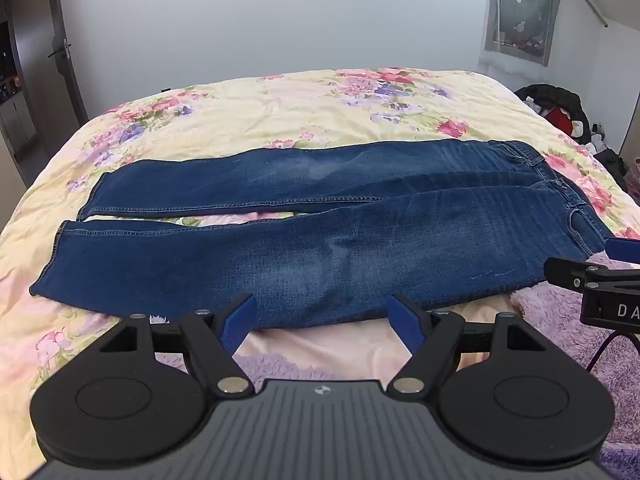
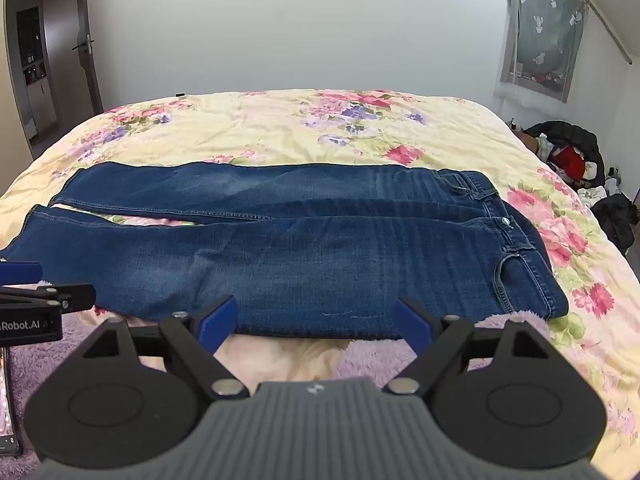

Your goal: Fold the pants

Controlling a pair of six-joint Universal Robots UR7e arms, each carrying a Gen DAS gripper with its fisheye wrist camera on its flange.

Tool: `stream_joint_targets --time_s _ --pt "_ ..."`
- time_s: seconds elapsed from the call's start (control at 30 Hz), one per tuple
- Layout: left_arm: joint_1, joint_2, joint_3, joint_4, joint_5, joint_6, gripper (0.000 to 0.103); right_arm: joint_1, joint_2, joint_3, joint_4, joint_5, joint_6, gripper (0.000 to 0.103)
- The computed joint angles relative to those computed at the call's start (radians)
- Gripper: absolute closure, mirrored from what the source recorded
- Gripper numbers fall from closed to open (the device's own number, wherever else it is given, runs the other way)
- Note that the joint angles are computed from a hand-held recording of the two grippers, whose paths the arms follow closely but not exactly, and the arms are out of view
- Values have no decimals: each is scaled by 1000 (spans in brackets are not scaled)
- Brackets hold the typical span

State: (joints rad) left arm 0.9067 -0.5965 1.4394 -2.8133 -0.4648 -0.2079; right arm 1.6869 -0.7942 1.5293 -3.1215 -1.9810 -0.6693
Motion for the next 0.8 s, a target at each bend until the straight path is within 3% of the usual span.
stream_joint_targets --time_s 0.8 --pt "0 0 10 -2 5 -7 15 2 -1 8 -21 -10 -4 21"
